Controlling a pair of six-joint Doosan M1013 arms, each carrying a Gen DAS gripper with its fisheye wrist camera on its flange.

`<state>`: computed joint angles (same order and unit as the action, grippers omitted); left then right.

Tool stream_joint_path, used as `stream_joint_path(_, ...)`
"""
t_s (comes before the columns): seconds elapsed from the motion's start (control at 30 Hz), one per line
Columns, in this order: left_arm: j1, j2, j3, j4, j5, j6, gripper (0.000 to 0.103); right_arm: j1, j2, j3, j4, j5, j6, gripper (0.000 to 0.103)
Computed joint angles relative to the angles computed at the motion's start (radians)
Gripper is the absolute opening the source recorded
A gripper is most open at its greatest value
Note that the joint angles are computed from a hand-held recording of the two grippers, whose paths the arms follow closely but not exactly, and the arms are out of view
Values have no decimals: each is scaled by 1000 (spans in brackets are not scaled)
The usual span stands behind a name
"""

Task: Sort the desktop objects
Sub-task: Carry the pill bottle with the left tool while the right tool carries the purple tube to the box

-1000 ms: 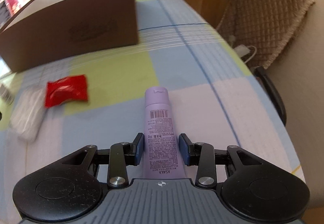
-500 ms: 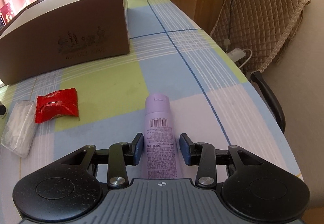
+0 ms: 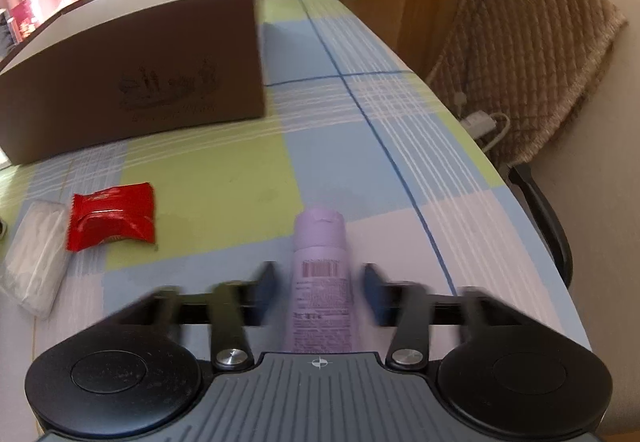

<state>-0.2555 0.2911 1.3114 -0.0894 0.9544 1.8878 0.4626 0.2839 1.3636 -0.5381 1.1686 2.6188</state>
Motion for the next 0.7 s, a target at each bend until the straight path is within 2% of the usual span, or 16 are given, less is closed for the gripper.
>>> stream_joint_path(0.2, -1, -15, 4, -16, 17, -15, 23, -3, -2, -8, 55, -18, -52, 29)
stream_joint_path(0.4, -6, -27, -3, -17, 17, -29, 23, 2, -14, -3, 89, -86, -80, 29)
stream_joint_path(0.7, 0, -11, -85, -57, 15, -47, 23, 1, -27, -34, 50, -211, -92, 29)
